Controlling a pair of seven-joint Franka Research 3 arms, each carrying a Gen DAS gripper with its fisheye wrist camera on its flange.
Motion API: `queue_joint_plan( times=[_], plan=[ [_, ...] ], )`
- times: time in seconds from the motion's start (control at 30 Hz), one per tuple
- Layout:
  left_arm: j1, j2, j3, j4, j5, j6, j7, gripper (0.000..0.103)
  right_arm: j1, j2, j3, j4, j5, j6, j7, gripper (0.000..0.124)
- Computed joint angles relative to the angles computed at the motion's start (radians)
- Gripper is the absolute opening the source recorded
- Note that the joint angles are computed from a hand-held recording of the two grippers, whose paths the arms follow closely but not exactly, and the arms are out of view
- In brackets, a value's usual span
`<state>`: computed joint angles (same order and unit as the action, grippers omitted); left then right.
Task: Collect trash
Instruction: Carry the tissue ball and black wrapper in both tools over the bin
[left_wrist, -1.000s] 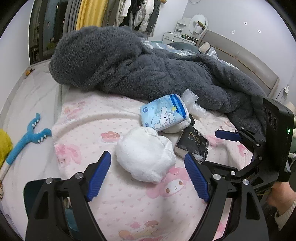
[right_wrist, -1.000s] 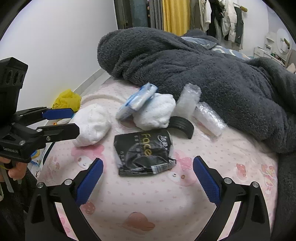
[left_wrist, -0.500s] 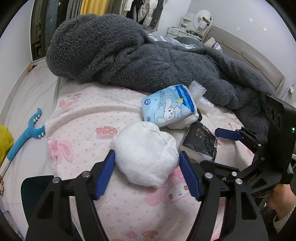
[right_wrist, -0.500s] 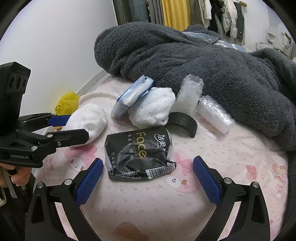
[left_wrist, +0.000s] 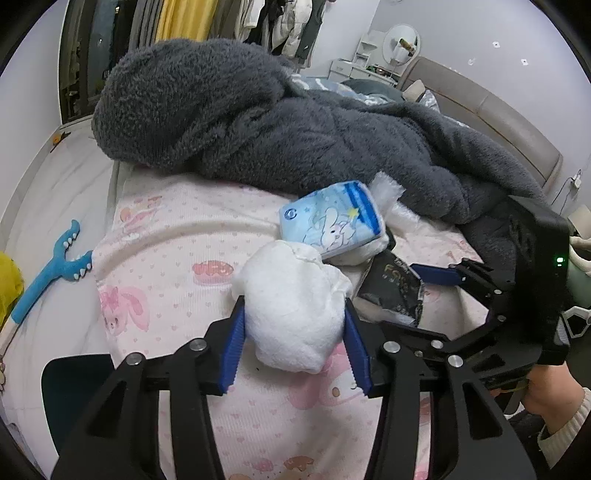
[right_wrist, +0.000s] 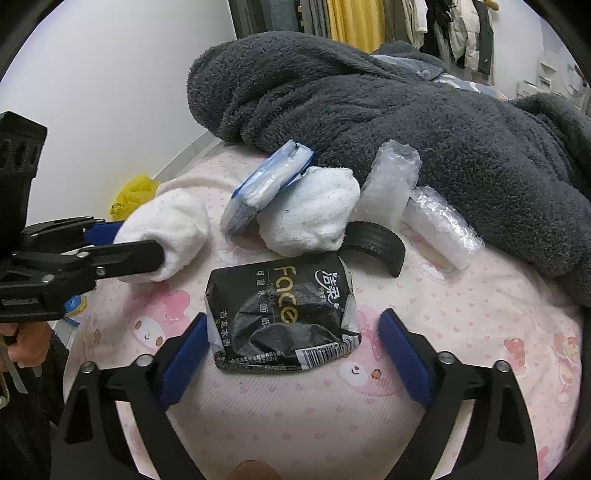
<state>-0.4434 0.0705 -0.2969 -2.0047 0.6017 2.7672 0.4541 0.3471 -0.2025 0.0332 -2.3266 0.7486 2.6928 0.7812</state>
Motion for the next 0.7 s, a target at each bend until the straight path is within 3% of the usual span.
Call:
queue_joint_plan(
  times=[0.17, 0.7],
  plan=[
    [0.002, -0.013, 0.000, -0.007, 0.010, 0.003, -0.004, 0.051, -0.005, 0.008, 0.009, 0.006, -0.038, 0.007, 0.027, 0.074],
    [0.046, -0.115, -0.011, -0.094, 0.047, 0.017, -0.051, 0.051, -0.014, -0.060, 0.030, 0.022, -0.207, 0.023, 0.219, 0.072]
  ],
)
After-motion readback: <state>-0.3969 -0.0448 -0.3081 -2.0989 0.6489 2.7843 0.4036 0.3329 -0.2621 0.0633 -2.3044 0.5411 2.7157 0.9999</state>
